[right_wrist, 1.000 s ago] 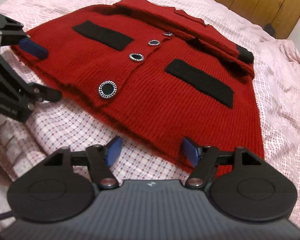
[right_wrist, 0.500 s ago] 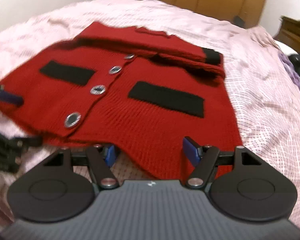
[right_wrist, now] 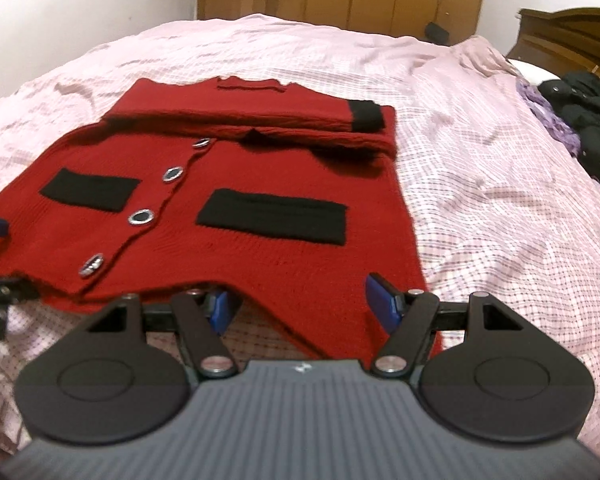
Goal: Fold small clothes
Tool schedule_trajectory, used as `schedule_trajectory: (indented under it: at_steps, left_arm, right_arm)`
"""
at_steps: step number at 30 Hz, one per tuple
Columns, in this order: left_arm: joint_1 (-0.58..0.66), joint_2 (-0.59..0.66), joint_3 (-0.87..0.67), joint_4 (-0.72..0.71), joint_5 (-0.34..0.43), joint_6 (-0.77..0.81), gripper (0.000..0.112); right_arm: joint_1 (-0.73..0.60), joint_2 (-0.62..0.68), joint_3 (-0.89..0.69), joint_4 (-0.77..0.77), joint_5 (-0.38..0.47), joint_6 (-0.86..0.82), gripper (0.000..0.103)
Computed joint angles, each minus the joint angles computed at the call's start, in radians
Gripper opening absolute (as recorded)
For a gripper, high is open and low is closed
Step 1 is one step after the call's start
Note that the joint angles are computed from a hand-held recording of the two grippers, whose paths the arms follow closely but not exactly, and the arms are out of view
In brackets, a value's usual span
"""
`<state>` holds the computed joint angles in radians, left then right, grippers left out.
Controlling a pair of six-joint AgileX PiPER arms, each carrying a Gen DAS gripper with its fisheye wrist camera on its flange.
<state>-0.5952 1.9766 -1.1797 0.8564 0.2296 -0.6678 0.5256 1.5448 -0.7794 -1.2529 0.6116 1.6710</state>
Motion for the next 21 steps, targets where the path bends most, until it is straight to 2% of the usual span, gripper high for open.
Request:
schedule_trajectory:
  at_steps: [5, 9, 13, 17, 21]
  left_arm:
    - [0.029, 0.008, -0.007, 0.178, 0.043, -0.202, 0.085]
    - [0.048, 0.003, -0.002, 0.195, 0.022, -0.206, 0.085]
    - [0.033, 0.006, 0.009, 0.313, 0.008, -0.290, 0.085]
    - [0.026, 0.030, -0.008, 0.302, 0.002, -0.269, 0.085]
    - [0.023, 0.044, -0.018, 0.376, -0.002, -0.322, 0.084]
  right_arm:
    - [-0.021, -0.017, 0.025, -0.014, -0.016, 0.031, 0.069]
    - [-0.027, -0.031, 0.046, -0.022, -0.025, 0.048, 0.068]
    - [-0.026, -0.050, 0.070, -0.047, -0.031, 0.083, 0.057]
    - [-0.038, -0.055, 0.086, -0.068, -0.055, 0.097, 0.049]
    - [-0.067, -0.045, 0.089, -0.071, -0.096, 0.093, 0.044]
